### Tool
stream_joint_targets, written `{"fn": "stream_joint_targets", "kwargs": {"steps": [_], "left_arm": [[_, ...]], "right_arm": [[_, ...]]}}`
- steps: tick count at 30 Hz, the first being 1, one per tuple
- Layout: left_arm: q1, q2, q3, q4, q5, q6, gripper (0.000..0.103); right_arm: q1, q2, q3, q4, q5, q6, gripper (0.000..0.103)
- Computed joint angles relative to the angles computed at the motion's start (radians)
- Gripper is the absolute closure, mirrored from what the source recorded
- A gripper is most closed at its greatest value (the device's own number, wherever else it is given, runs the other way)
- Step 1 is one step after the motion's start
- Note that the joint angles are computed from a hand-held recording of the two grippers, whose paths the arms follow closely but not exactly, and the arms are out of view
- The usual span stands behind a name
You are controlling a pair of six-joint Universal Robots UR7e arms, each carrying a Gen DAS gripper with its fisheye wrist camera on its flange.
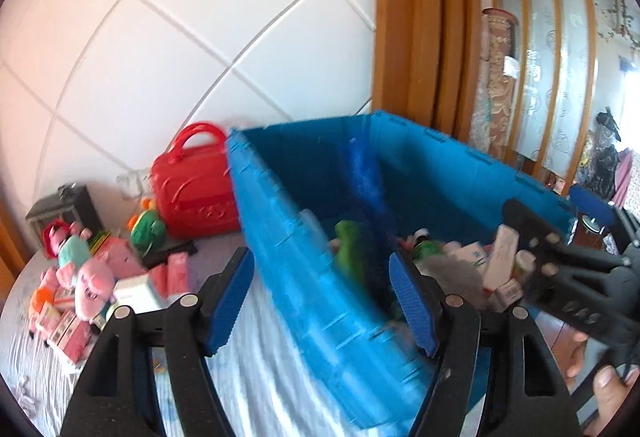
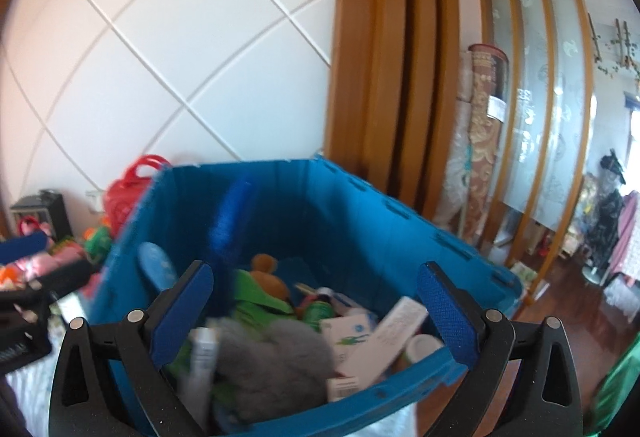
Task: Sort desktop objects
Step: 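Move both open tools back over the pile of objects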
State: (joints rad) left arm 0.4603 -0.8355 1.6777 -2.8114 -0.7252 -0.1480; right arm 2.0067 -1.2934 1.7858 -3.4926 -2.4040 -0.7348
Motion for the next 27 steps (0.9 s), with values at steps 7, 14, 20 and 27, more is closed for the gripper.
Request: {"fn": "stream_joint_targets", "kwargs": {"steps": [7, 14, 20, 27], "left_arm": [[0.042, -0.126, 0.127, -0.025, 0.044, -0.036, 0.033], [0.103, -0.262, 0.251, 0.034, 0.155, -0.102, 0.033], [0.195, -0.378, 0.303, 0.264, 0.204, -0.268, 0.033], [0.328, -0.459, 0.328, 0.449, 0.202, -0.398, 0.033]], "right_arm": [[0.07, 0.059, 0.003, -0.007, 0.025, 0.014, 0.0], [0.132, 0.137, 0.006, -0.01, 0.101, -0.005, 0.0], [0.143, 0.219, -0.019, 0.132, 0.176, 0.078, 0.0], [0.109, 0.355, -0.104, 0.36, 0.226, 0.211, 0.0]]}}
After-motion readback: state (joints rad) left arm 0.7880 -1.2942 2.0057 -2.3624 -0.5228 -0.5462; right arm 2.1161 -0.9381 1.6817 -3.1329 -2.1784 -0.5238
